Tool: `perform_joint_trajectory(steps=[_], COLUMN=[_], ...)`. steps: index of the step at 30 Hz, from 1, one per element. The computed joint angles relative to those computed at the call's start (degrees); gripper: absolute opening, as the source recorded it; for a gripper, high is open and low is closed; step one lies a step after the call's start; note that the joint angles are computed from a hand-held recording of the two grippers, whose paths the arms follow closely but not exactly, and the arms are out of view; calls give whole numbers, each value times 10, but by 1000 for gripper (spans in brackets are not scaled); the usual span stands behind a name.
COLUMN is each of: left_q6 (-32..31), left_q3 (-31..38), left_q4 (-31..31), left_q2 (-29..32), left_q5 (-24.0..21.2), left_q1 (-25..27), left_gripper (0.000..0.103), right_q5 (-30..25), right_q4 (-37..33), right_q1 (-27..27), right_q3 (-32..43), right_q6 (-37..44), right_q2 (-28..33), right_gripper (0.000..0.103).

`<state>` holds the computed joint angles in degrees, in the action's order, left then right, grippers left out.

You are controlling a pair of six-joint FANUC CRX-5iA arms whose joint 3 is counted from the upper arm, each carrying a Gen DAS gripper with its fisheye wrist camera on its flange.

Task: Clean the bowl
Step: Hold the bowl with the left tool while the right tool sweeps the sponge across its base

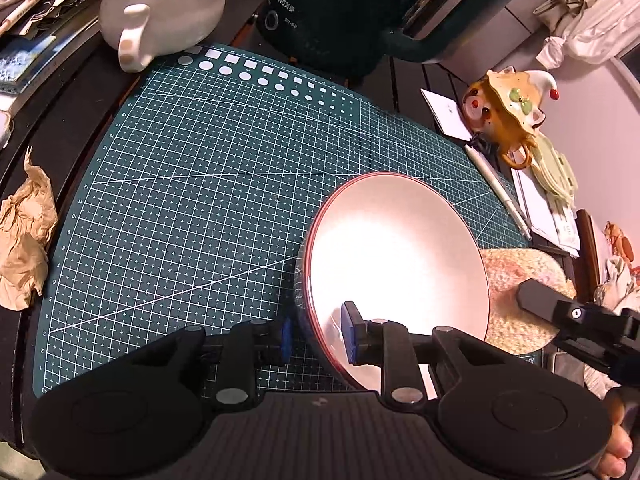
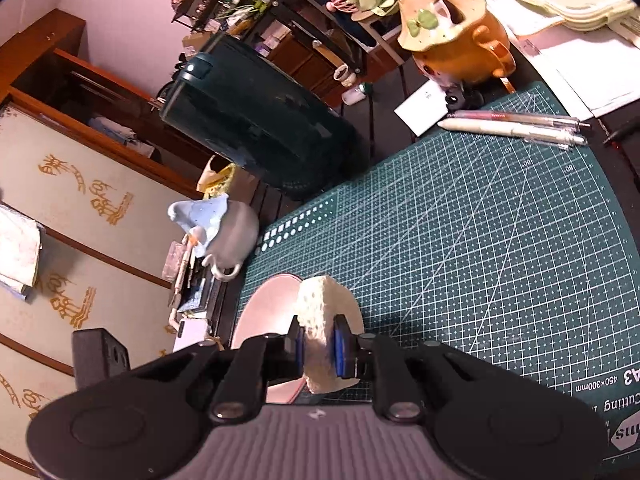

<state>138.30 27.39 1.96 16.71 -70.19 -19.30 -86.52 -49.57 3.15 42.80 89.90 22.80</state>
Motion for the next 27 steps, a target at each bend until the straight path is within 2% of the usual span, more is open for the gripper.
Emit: perform_joint_trajectory(steps=[15, 20, 23, 27], left_q6=[-5, -6, -2, -3], left_q3=[7, 8, 9, 6], left_q4=[-1, -1, -3, -3], left_q2=[5, 6, 6, 4], left_q5=[-2, -3, -4, -1], left_q1=[-1, -1, -3, -2], left_gripper=[24, 25, 25, 25], right_q5=[10, 38, 47, 64], right_q4=[49, 71, 86, 105], right_q1=[20, 33, 41, 52], right_q3=[-10, -34, -45, -62], right_q6=[6, 38, 53, 65], right_q2=[-4, -21, -27, -34], right_gripper=[15, 16, 32, 33])
